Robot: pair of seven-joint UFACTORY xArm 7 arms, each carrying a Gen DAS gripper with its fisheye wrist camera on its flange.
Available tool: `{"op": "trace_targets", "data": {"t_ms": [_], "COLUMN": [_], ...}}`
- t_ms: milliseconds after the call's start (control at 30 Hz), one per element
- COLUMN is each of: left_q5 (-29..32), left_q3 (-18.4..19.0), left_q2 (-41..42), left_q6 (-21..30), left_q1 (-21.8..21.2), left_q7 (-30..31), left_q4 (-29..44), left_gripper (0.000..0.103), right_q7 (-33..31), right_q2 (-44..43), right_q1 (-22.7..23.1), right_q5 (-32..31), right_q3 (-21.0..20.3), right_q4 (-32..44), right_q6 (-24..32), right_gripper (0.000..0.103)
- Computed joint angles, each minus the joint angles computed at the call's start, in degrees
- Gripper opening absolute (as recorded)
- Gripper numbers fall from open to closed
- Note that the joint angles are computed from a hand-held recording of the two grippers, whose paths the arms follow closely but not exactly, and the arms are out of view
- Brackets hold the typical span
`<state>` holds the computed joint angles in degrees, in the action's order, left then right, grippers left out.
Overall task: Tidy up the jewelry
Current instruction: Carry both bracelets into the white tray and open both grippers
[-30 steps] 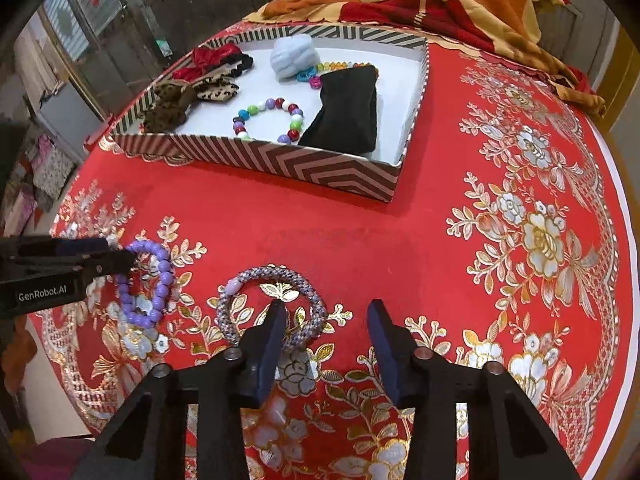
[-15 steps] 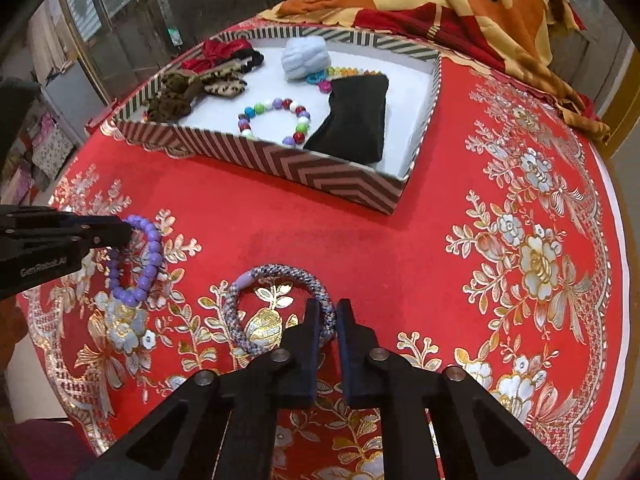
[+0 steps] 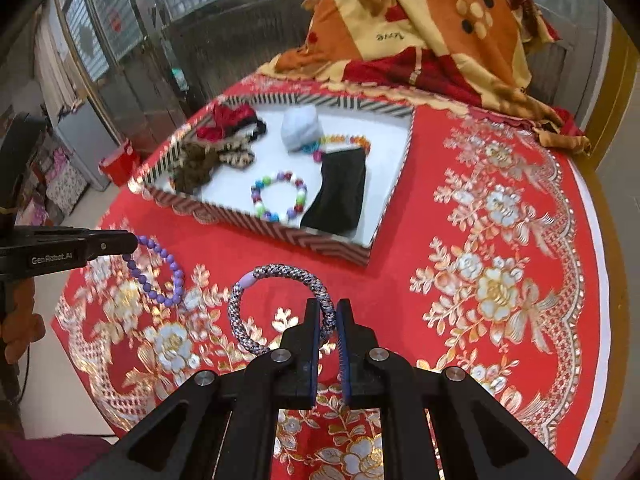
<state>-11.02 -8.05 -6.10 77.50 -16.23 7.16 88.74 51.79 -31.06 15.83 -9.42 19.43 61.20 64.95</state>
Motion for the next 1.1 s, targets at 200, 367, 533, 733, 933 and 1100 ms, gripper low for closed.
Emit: {"op": "trace_targets", "data": {"t_ms": [200,367,533,733,933,1100], "left_q5": [1.0,2.2,3.7,6.1,6.2,6.3], "left_q3": [0.0,-0.5,-1.1,-1.6,-1.7,-1.5], "left_q2": [2.8,5.9,9.1,13.4,17.7,21.8], "left_q6": [0.8,0.6,0.3,1.2,2.5,3.8], "left_q1": [0.1,-0.4,-1.5,-3.4,-5.0,-6.2], "left_q7": [0.1,-0.1,-0.3,-0.4,-0.2,-0.4], "left_q4": [7.6,13.3,17.9,22.9,27.3,31.4], "left_gripper": [0.008,0.008,0.008,0.008,0.008,0.008], "right_q7": [-0.4,-1.3,-2.1,-3.0,-3.6,-4.0], "right_q2": [0.3,1.4,2.9,4.7,7.1,9.4], "right_q1": [-1.0,-1.8,-2.4,-3.0,-3.7,-4.4], "right_q5": [-1.3,-2.4,-2.9,-3.3,-3.7,-4.2], "right_q3": [-0.3,-0.5,-1.0,-2.1,-3.4,-4.7], "right_q4": [2.1,4.0,5.4,6.7,8.2,9.5], "right_q6": [-0.5,-0.8,-0.8,-1.3,-2.0,-2.7], "right_gripper": [0.008,0.008,0.008,0.008,0.008,0.008]}}
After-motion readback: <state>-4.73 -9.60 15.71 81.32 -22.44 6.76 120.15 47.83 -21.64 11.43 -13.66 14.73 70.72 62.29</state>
